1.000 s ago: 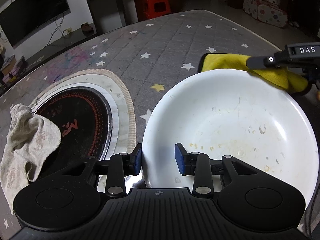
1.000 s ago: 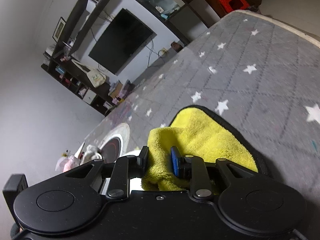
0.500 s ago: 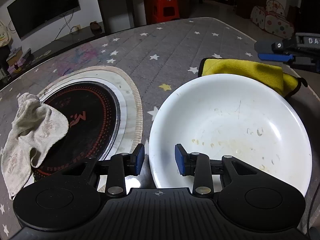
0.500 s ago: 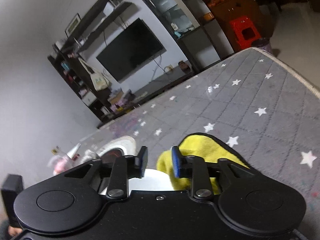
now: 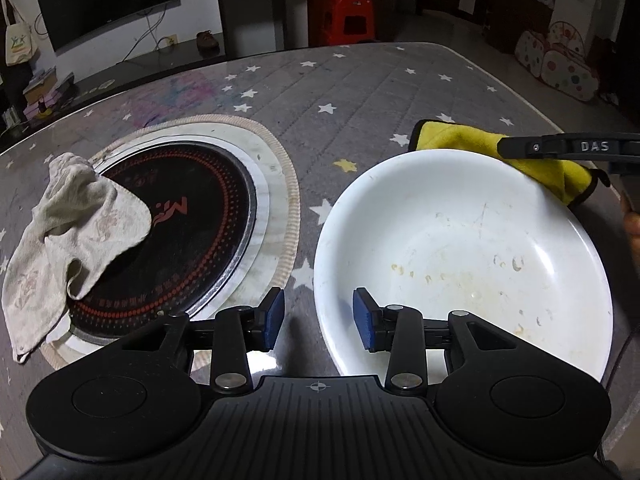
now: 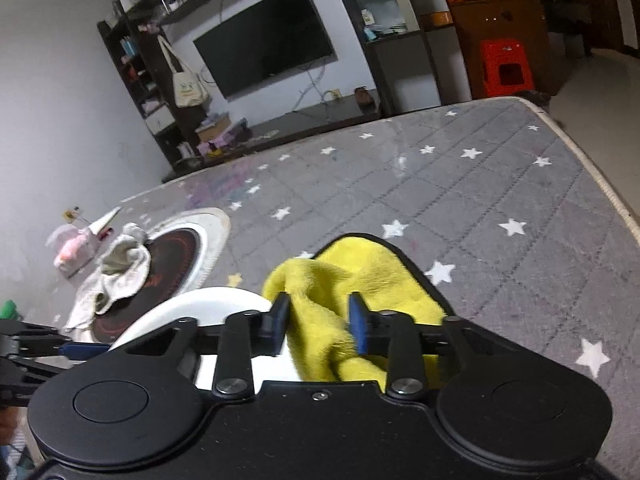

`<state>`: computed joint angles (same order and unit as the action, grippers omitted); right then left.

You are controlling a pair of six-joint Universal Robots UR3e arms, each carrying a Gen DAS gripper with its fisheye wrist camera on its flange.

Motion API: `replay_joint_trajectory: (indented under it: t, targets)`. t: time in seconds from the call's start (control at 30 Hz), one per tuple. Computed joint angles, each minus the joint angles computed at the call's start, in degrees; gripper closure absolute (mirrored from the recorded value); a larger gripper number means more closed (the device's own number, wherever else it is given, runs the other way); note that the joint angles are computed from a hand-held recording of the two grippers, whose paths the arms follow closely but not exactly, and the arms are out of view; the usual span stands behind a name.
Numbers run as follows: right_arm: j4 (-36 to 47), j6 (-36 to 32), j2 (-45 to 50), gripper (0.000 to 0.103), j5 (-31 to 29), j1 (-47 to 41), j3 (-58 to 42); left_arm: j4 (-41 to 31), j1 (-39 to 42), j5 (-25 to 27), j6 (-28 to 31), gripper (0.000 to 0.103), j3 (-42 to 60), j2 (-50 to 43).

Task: Clean bowl
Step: 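Lower the yellow cloth into the bowl with the right gripper, then wipe the cloth around the bowl's inner wall with the right gripper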

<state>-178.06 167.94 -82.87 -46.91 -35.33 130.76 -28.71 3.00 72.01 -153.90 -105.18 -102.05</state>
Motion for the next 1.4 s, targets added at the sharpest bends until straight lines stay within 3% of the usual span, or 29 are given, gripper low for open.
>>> replay_joint_trajectory:
  t: [0.23, 0.43, 0.63, 0.77, 0.87, 1.17, 1.4]
  targets:
    - [-2.3, 1.2, -4.3, 0.086, 1.1, -0.9, 1.6, -0.1, 0.8, -0.8, -0.5, 0.061, -1.4, 1.3]
    - [-1.2, 3.6, -11.5, 0.086, 7.4, -4.2, 3.2, 0.0, 1.3, -1.1, -0.7, 0.059, -2.5, 2.0]
    - [9.0, 2.6, -23.3, 0.086, 19.2, -9.3, 5.9, 0.1, 1.3, -1.4, -0.9, 0.058, -3.1, 2.1]
    - [16.2, -1.5, -26.3, 0.086, 20.0, -9.1, 8.7, 0.3, 1.3, -1.6, -1.0, 0.058, -3.5, 2.1]
    - [15.6, -2.2, -23.1, 0.086, 16.8, -6.9, 11.4, 0.6, 0.9, -1.2, -1.0, 0.058, -3.8, 2.0]
    - [-1.6, -1.1, -10.6, 0.086, 1.6, 2.1, 15.1, 1.2, 0.7, -0.9, -1.3, 0.058, -4.0, 1.6]
    - [-4.0, -2.8, -13.1, 0.081, -4.0, 6.4, 16.4, 1.7, 0.2, -0.2, -1.5, 0.058, -4.2, 1.4]
